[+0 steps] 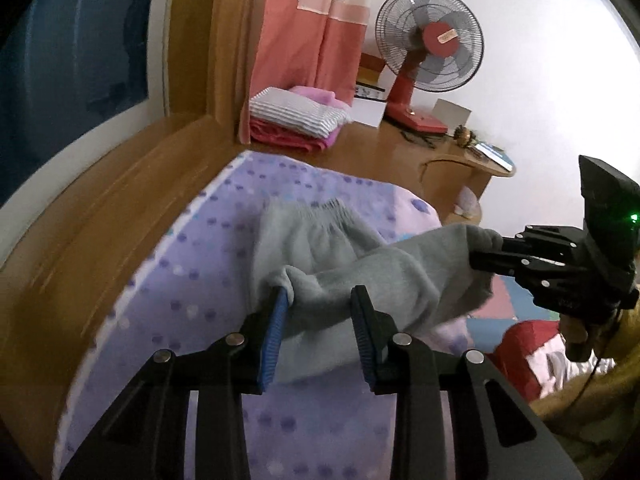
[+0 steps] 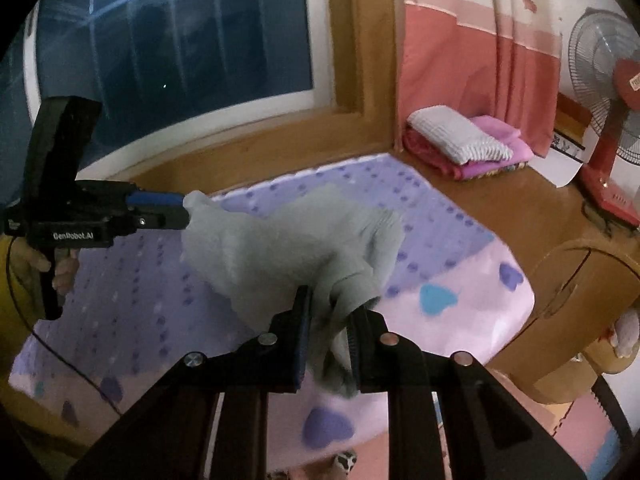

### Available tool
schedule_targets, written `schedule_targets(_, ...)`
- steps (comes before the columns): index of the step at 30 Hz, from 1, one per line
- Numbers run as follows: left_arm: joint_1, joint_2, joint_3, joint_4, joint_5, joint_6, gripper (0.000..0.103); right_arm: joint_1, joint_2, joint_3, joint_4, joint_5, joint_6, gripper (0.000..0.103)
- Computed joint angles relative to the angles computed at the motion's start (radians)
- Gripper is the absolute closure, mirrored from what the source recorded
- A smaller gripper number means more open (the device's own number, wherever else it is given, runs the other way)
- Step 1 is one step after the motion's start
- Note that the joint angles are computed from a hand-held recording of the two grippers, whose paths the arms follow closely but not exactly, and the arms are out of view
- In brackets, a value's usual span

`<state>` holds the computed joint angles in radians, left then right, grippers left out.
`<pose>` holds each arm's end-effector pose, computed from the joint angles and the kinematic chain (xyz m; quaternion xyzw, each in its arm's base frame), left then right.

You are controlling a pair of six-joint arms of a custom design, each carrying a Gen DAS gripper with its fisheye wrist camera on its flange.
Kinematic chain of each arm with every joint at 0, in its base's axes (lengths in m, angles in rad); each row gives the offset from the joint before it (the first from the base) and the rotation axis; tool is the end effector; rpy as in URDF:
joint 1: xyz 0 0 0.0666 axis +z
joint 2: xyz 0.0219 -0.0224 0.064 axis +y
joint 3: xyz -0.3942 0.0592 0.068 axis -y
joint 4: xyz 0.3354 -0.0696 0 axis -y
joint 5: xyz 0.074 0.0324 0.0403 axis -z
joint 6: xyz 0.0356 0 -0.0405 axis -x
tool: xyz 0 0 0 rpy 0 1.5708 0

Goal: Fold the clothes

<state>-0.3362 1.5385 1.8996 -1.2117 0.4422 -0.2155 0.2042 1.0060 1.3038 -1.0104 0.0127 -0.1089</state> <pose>0.4298 -0.1668 0.5653 0.3230 0.8575 -0.2256 0.3308 0.2663 0.0543 0.5266 -0.0407 0.9084 0.0592 0.4119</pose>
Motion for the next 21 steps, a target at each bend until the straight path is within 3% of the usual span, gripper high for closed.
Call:
schedule_targets(8, -0.03, 0.157, 0.197, -0.055, -0.053, 0.025, 0.07, -0.151, 0.109, 0.031, 0.087, -0.131, 0.028, 0.087)
schedule_targets(13, -0.044, 0.268, 0.338, -0.105, -0.081, 0.031, 0.07, -0.192, 0.187, 0.074, 0.133, -0.187, 0.024, 0.087)
schedule_targets(18, -0.052, 0.386, 0.466, -0.161, -0.126, 0.062, 0.07, -0.202, 0.304, 0.125, 0.104, -0.136, 0.041, 0.088)
schedule_targets(21, -0.04, 0.411, 0.464, -0.159, -0.105, 0.114, 0.07, -0.227, 0.373, 0.128, 0.079, -0.137, 0.017, 0.088)
